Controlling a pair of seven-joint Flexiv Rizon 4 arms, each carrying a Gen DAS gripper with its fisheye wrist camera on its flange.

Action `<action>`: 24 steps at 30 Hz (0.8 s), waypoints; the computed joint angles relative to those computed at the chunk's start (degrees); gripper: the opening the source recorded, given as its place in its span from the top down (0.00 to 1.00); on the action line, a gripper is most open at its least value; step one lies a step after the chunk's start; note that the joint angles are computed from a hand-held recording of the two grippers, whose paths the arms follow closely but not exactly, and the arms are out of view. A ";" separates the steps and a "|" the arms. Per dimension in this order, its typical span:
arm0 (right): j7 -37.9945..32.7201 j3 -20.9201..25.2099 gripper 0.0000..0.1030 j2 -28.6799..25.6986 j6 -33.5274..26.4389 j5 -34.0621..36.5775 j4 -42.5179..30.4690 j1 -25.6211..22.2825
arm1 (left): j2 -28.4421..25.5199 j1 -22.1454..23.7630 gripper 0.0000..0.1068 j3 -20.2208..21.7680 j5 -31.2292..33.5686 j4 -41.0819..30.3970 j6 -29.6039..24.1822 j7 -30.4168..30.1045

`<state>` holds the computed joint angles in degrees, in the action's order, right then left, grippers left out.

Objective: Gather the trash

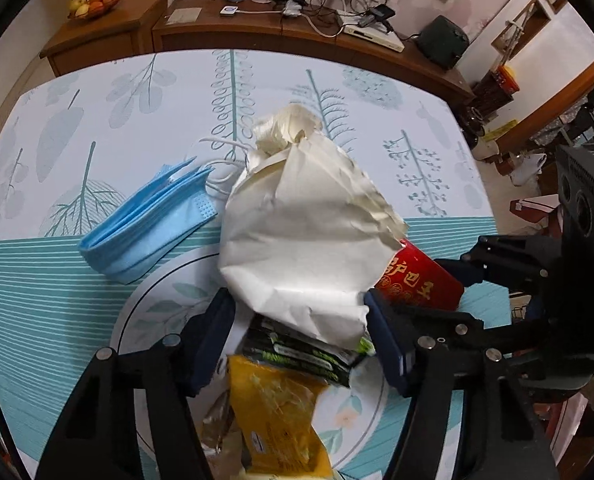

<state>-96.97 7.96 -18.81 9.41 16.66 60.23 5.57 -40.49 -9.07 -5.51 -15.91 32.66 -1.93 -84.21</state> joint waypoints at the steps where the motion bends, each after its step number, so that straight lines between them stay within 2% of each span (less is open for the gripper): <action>1: 0.39 0.01 0.68 0.60 0.38 0.20 0.63 -0.14 | 1.06 0.21 0.40 -0.14 -0.28 1.49 0.71 0.34; 7: 2.88 0.05 0.70 5.08 1.99 2.89 4.48 -0.64 | 7.57 1.49 0.43 -0.40 -2.30 10.69 4.90 1.30; 8: 3.51 0.02 0.71 5.87 2.35 3.36 5.28 -0.68 | 8.68 1.76 0.59 -0.41 -2.71 12.18 5.37 1.48; 9: 4.49 0.04 0.71 7.06 2.86 4.00 6.48 -0.75 | 9.41 2.04 0.88 -0.44 -3.03 12.95 4.89 1.61; 10: 4.98 -0.04 0.71 7.72 3.13 4.38 7.17 -0.69 | 9.69 2.16 0.86 -0.27 -2.97 12.77 3.31 0.93; 17: 8.97 -0.27 0.71 13.34 5.00 6.11 13.92 0.52 | 17.08 3.08 0.90 0.71 -3.11 22.71 4.28 2.89; 24: 11.86 -0.96 0.71 16.79 5.71 6.50 17.55 1.96 | 23.20 3.27 0.96 1.51 -3.64 30.00 10.17 4.40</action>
<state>-85.11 7.00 -2.03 15.12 23.16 77.77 7.53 -17.29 -5.81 -4.00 -19.55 62.67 8.24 -79.81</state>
